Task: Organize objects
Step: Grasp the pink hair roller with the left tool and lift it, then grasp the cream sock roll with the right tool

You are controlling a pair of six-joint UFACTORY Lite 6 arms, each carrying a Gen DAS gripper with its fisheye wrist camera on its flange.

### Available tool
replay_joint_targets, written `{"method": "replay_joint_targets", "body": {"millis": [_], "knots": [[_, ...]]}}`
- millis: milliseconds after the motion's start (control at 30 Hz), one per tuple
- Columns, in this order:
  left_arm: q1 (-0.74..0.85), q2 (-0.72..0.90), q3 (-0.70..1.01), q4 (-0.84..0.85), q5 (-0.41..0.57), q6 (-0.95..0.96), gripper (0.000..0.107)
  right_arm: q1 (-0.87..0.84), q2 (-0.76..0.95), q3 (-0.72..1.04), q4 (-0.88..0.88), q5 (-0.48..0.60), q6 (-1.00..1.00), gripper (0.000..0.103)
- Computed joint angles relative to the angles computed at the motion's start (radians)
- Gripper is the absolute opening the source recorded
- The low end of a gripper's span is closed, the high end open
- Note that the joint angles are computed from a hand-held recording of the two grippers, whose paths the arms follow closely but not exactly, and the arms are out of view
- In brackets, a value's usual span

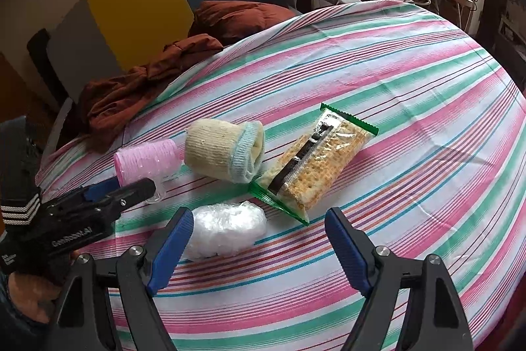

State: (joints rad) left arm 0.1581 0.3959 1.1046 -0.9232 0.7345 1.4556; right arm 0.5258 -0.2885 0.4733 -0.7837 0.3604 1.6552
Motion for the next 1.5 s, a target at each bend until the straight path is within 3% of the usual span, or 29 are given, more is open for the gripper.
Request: {"method": "replay_joint_targets", "body": {"millis": [200, 233, 333, 367, 600, 733, 833, 933, 1000, 1100, 1333, 1500], "knots": [[-0.059, -0.087, -0.080, -0.071, -0.040, 0.102, 0.072, -0.005, -0.002, -0.002, 0.005, 0.001, -0.002, 0.084], [-0.075, -0.089, -0.083, -0.071, -0.059, 0.104, 0.067, -0.002, -0.005, -0.004, -0.001, 0.004, 0.005, 0.084], [-0.118, -0.084, -0.087, -0.033, -0.100, 0.079, 0.038, 0.001, -0.004, -0.003, -0.008, 0.008, 0.012, 0.084], [-0.116, -0.081, -0.087, -0.030, -0.106, 0.075, 0.034, 0.003, -0.007, -0.004, -0.011, 0.010, 0.017, 0.084], [-0.029, -0.085, -0.085, -0.036, -0.063, 0.061, 0.033, -0.026, -0.006, 0.030, 0.035, -0.021, -0.068, 0.084], [0.030, -0.149, -0.108, -0.031, -0.027, 0.039, 0.033, -0.066, 0.177, 0.181, 0.051, -0.064, -0.178, 0.086], [0.080, -0.192, -0.111, -0.020, 0.013, -0.004, 0.033, -0.096, 0.382, 0.338, 0.158, -0.059, -0.349, 0.087], [0.128, -0.258, -0.139, -0.006, 0.049, -0.022, 0.033, -0.112, 0.534, 0.448, 0.131, -0.021, -0.335, 0.087], [0.169, -0.314, -0.164, -0.001, 0.081, -0.012, 0.033, -0.136, 0.563, 0.452, 0.136, -0.079, -0.353, 0.076], [0.223, -0.368, -0.183, 0.005, 0.128, -0.004, 0.033, -0.124, 0.548, 0.447, 0.099, -0.072, -0.317, 0.071], [0.352, -0.486, -0.216, 0.012, 0.257, -0.020, 0.033, -0.007, 0.323, 0.360, 0.034, 0.010, -0.230, 0.070], [0.505, -0.552, -0.215, 0.023, 0.403, 0.004, 0.033, 0.128, 0.208, 0.334, 0.013, 0.077, -0.153, 0.070]]}}
